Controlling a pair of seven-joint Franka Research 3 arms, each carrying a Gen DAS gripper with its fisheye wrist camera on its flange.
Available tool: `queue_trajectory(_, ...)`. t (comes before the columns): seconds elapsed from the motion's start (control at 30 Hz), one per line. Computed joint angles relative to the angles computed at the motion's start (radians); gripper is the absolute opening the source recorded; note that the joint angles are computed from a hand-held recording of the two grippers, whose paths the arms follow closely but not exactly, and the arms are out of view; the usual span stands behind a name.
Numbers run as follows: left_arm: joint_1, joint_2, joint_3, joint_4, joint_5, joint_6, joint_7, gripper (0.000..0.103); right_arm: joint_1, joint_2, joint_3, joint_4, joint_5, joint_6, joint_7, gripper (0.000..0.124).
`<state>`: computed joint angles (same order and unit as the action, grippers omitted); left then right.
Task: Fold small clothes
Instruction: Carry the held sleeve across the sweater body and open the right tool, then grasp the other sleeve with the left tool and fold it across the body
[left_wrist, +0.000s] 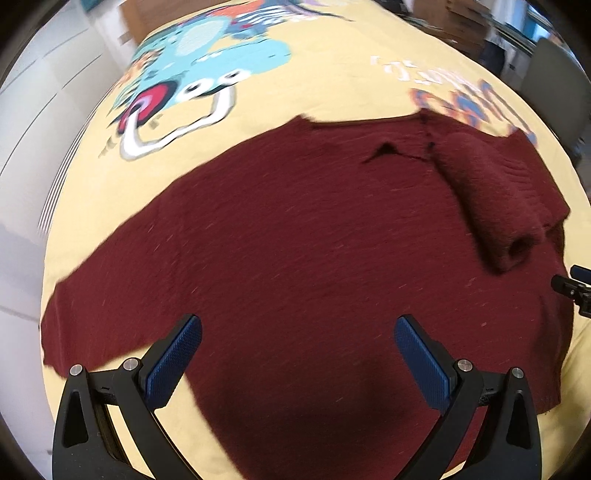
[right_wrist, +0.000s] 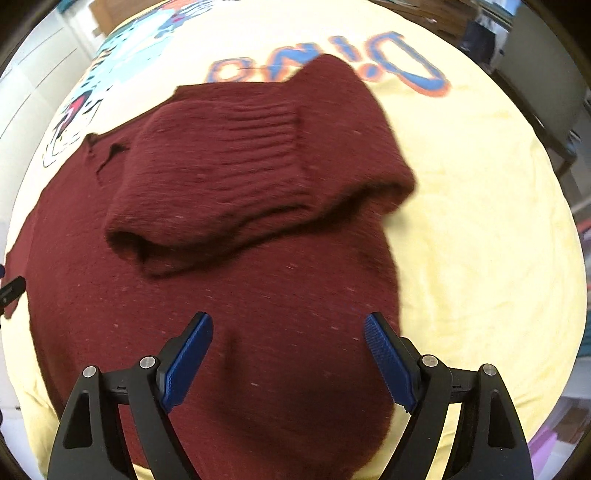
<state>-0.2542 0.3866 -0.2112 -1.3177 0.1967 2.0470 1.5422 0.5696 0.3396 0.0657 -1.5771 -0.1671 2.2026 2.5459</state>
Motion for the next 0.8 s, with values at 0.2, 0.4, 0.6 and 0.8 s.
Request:
queue_trajectory(0.2,-0.06,0.103,-0.03,0.148,0.008,-0.018,0.094,0.102,-0.025,-0.08,0.001,-0.13,0.013,0.059,0.046,0.085)
queue_trajectory(0.4,-0.147,0.208,-0.037,0.299,0.028,-0.044,0.225,0.102,-0.056,-0.144,0.01,-0.236,0.015,0.112,0.083,0.085)
queue_trajectory(0.6,-0.24,0.347,-0.02,0.503,0.044,-0.13,0.352,0.102,-0.081,-0.176,0.025,-0.293,0.039,0.146,0.077,0.085)
queue_trajectory(0.8,-0.3,0.404,0.012,0.539,0.083,-0.144,0.452,0.102,-0.093,-0.182,0.029,-0.32,0.053,0.169,0.072,0.085)
